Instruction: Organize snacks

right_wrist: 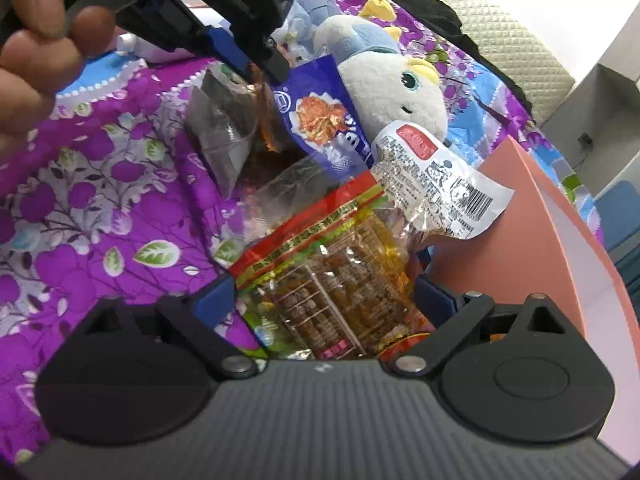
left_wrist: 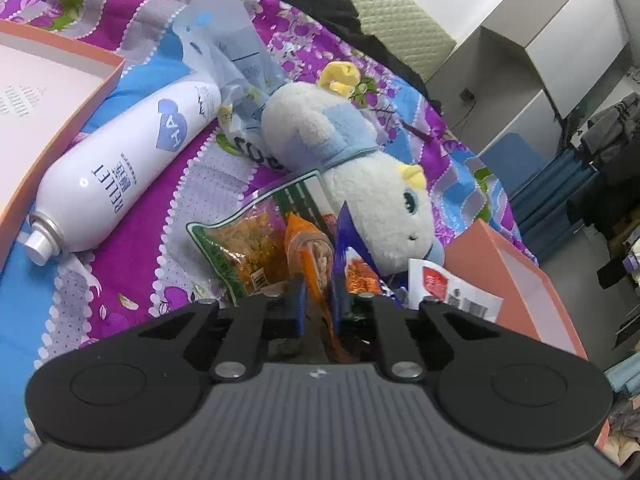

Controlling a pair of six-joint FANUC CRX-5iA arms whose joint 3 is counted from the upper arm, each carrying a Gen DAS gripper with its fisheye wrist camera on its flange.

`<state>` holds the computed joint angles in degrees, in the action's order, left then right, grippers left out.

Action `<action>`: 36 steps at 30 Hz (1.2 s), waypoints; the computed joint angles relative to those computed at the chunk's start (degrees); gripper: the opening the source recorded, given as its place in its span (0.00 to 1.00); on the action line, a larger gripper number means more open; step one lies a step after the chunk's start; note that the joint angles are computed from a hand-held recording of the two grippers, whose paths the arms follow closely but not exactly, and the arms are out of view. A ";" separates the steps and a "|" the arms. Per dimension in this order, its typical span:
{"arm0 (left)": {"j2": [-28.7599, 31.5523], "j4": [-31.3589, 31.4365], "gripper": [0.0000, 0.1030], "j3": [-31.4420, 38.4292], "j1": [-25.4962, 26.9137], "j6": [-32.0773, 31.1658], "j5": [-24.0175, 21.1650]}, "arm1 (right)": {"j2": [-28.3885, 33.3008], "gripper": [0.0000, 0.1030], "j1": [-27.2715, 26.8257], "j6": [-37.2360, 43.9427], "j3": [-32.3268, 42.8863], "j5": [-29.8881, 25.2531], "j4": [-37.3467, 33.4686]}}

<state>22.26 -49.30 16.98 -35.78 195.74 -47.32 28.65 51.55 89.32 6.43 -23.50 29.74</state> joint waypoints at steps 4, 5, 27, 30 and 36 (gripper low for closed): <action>-0.77 -1.90 0.11 -0.04 -1.30 1.56 -1.09 | -0.95 0.72 0.23 0.45 -1.62 0.98 1.10; -0.96 -2.14 0.11 0.04 -1.64 1.60 -1.47 | -1.28 0.69 0.27 0.25 -2.20 1.32 1.61; -5.98 -3.23 0.11 1.53 -13.55 3.45 -19.50 | -16.47 0.49 1.42 -10.49 -17.69 7.59 10.83; -6.64 -2.67 0.10 1.34 -15.70 4.34 -22.02 | -18.76 0.49 2.05 -10.27 -19.58 6.96 9.79; -7.62 -1.28 0.10 0.52 -20.40 7.55 -27.24 | -21.76 0.49 3.63 -5.68 -20.34 3.93 1.39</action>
